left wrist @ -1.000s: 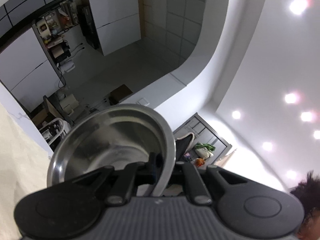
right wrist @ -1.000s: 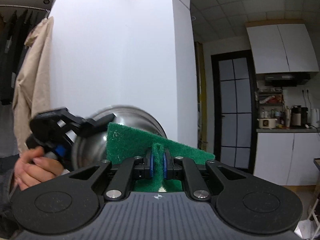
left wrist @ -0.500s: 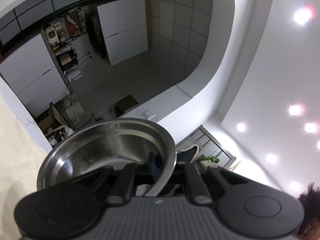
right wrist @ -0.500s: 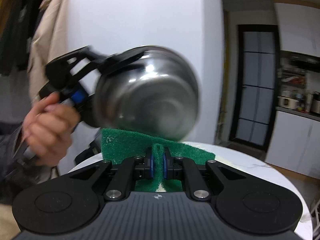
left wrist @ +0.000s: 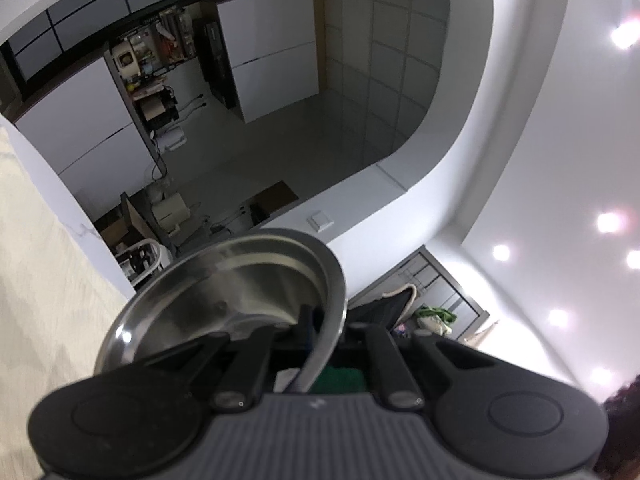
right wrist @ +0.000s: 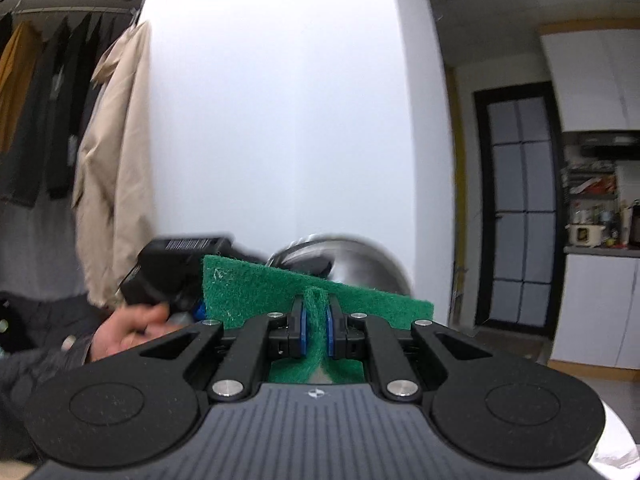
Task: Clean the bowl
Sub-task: 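Keep the bowl raised with the left gripper while right rubs the pad over its bottom, then turn the bowl upright and lower it onto the cloth with the left gripper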
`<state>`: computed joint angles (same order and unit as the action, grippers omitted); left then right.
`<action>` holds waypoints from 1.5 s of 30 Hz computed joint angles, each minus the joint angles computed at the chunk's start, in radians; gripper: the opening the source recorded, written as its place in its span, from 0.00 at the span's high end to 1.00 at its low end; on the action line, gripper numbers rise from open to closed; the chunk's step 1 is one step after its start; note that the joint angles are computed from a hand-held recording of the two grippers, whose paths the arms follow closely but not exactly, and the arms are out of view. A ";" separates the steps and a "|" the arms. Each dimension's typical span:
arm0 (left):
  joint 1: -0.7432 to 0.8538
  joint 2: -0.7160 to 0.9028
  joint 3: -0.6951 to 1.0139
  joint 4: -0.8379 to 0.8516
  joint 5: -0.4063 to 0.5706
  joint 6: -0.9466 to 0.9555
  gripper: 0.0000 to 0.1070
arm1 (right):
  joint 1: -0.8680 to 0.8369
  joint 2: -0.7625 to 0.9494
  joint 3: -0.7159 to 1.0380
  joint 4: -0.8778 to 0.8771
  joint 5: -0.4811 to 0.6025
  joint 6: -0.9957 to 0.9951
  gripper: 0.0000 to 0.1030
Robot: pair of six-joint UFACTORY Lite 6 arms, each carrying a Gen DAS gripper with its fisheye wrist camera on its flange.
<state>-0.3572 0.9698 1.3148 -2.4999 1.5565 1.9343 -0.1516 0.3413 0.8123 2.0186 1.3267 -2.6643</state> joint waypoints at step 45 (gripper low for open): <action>-0.002 -0.304 -0.358 -0.393 -0.157 0.290 0.94 | -0.121 0.137 0.046 0.074 0.038 -0.030 0.90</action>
